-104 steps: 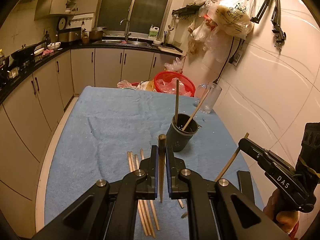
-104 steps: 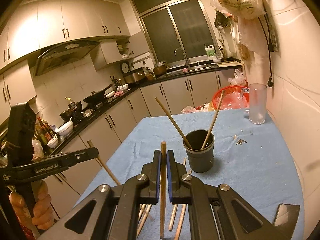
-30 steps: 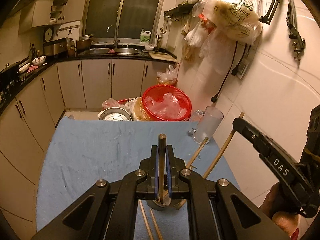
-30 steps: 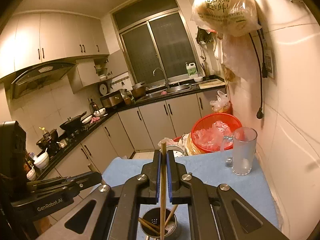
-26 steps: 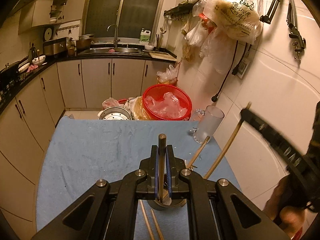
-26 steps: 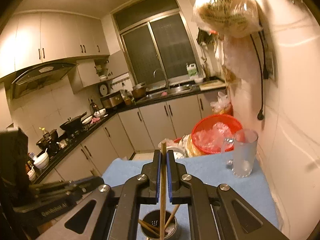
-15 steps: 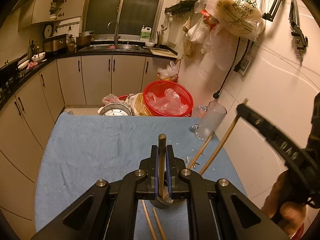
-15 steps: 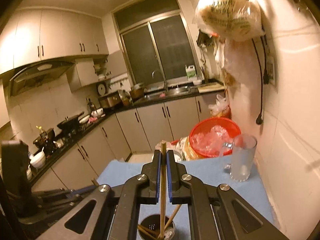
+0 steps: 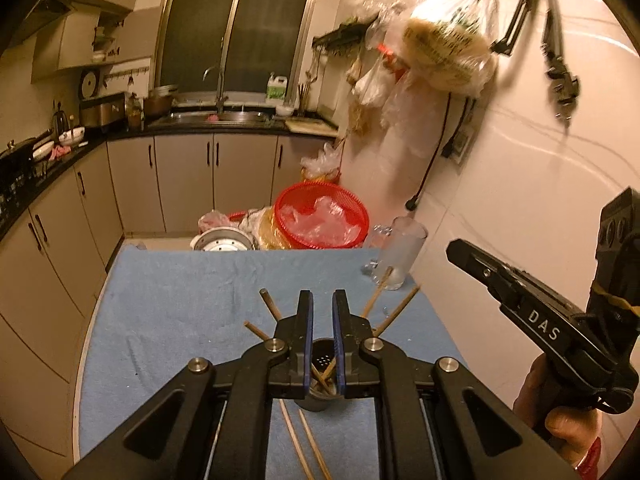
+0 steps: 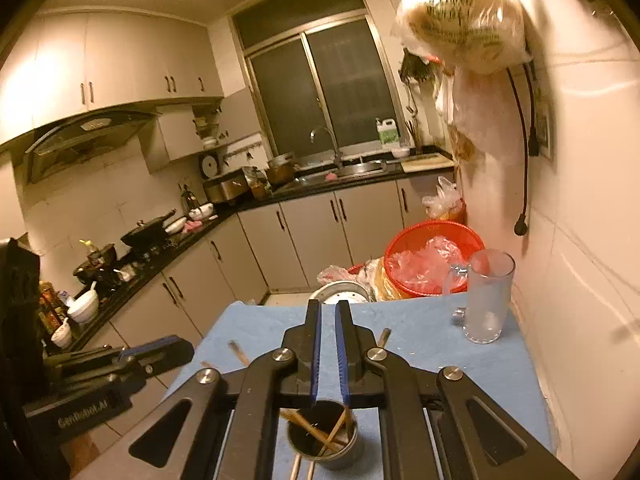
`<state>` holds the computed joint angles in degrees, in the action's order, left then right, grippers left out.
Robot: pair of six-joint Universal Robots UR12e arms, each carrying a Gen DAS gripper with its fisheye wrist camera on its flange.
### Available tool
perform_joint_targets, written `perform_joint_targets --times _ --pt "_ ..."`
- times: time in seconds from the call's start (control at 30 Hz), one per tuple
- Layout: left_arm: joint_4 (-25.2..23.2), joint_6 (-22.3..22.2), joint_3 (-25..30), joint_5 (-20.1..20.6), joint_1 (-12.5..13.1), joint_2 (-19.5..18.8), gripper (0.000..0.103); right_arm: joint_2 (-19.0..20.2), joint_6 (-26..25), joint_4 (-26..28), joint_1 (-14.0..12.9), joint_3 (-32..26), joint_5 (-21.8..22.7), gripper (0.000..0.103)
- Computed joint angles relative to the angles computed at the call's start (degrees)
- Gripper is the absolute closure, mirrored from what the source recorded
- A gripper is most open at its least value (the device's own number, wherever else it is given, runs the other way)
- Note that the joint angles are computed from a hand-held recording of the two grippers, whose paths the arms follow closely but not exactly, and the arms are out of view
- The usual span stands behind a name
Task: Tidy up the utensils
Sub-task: 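Lower the chopstick into the black cup with the left tool while the right tool releases its own inside, then move both open tools back over the remaining chopsticks on the towel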
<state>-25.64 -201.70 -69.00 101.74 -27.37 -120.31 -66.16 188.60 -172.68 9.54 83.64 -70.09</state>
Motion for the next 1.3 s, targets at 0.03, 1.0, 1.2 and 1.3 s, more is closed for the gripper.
perform_joint_targets --times 0.03,1.0,1.2,1.3 --pt "0.9 -0.2 -1.0 0.4 -0.2 0.7 0.093 -0.7 0.2 -0.9 0.0 1.0 0.2 0.093" --pt "-7.4 -14.0 -22.3 -3.8 1.8 7.1 0.067 -1.2 -4.4 18.3 2.8 12.3 3.6 0.093" --pt "-7.1 -14.9 -23.7 -4.4 2.4 7.5 0.067 2.1 -6.2 23.4 4.8 7.8 -1.6 0.093" --pt "-6.8 -14.9 -24.3 -4.9 3.0 7.8 0.067 3.1 -6.5 25.6 5.7 6.4 -4.2 0.093"
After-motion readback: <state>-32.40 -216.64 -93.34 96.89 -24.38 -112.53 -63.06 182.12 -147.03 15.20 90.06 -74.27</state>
